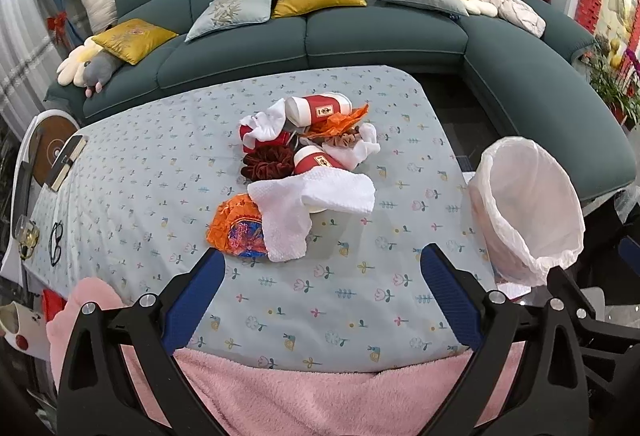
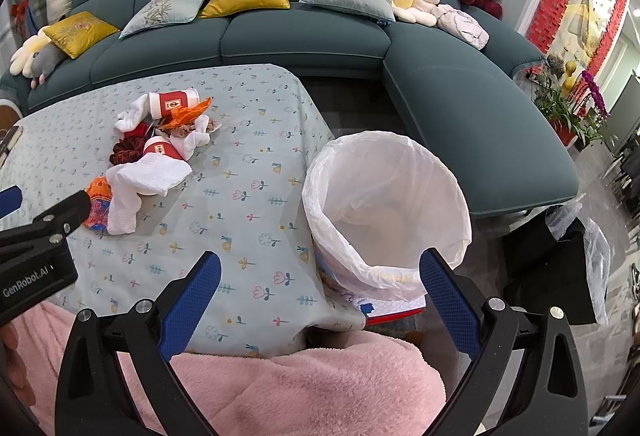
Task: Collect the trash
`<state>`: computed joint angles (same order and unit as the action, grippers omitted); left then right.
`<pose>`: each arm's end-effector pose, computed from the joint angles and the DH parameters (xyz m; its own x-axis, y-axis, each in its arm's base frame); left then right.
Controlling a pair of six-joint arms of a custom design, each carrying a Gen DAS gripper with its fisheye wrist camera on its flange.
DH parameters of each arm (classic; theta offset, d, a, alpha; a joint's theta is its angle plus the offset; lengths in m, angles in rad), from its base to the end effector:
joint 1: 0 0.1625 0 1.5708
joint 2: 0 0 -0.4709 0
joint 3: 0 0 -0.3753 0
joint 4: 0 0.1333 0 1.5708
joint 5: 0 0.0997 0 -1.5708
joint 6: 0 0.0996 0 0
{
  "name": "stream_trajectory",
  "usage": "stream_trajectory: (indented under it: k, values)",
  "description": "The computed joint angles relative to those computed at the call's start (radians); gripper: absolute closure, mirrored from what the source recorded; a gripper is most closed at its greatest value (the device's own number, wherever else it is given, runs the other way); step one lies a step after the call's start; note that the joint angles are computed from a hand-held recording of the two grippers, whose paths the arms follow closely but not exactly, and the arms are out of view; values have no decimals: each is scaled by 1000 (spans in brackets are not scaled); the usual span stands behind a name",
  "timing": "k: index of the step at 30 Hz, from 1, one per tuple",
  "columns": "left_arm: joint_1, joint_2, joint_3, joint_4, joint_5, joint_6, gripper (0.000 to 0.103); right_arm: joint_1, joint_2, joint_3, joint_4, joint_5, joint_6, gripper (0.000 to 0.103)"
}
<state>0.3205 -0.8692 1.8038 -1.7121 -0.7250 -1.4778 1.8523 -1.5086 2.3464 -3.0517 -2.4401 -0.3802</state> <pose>-0.4563 -0.3705 0.1029 -0.6353 -0.1460 -0.7584 0.3579 0.8145 -0.4566 0.1657 -0.3671 0.3619 -0.6114 -0.0431 0.7902 -0.4837 0.8106 -0.3300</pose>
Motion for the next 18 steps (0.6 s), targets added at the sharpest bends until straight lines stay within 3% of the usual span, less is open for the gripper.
stream_trajectory:
  k: [18]
  values:
    - [9,-1,-2,27,26,-22,9,1,21,-9,-12,-1,-18,8]
